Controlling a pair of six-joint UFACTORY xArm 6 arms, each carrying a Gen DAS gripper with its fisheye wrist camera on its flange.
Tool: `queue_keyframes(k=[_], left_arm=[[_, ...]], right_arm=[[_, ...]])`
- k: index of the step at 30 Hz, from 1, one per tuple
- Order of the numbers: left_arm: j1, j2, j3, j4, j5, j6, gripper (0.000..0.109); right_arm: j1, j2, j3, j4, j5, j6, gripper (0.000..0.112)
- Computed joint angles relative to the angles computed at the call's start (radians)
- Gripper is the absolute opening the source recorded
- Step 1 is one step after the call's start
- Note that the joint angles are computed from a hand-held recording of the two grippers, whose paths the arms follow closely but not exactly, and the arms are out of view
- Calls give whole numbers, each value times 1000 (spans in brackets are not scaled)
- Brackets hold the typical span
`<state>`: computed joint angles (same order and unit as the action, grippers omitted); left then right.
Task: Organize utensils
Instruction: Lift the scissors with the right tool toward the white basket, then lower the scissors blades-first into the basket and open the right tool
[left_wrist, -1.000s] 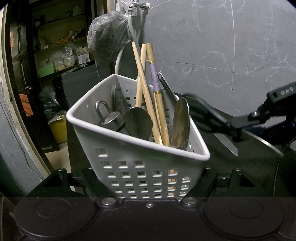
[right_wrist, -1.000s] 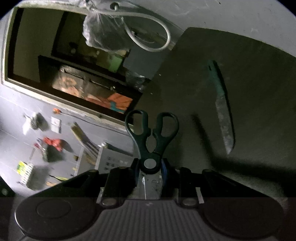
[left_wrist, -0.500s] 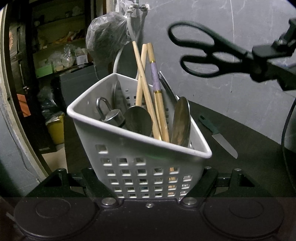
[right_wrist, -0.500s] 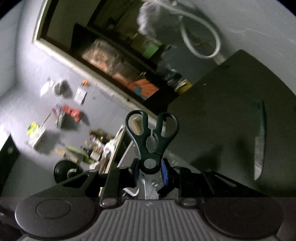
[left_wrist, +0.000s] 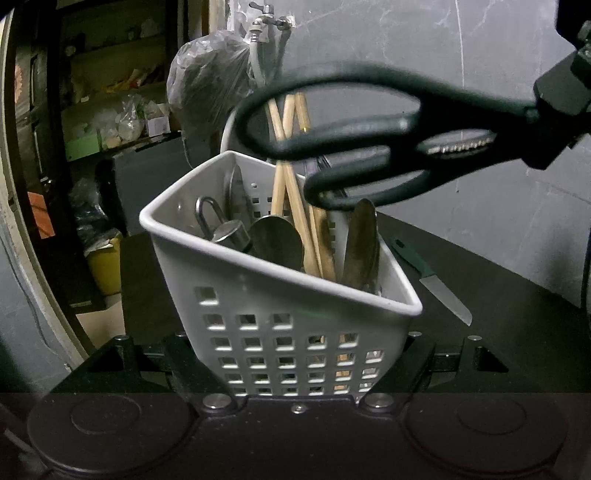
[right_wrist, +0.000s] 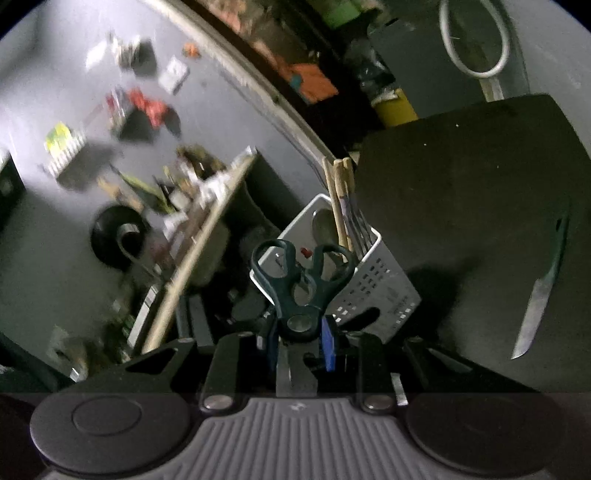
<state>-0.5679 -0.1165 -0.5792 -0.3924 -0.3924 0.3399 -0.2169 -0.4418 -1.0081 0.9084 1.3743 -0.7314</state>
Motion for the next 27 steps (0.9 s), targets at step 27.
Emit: queue_keyframes(k=[27], left_arm=[[-36,46,-2,-12,-110,-53,80]], right_arm=[[686,565,-1064,-1033,531,-240,28]])
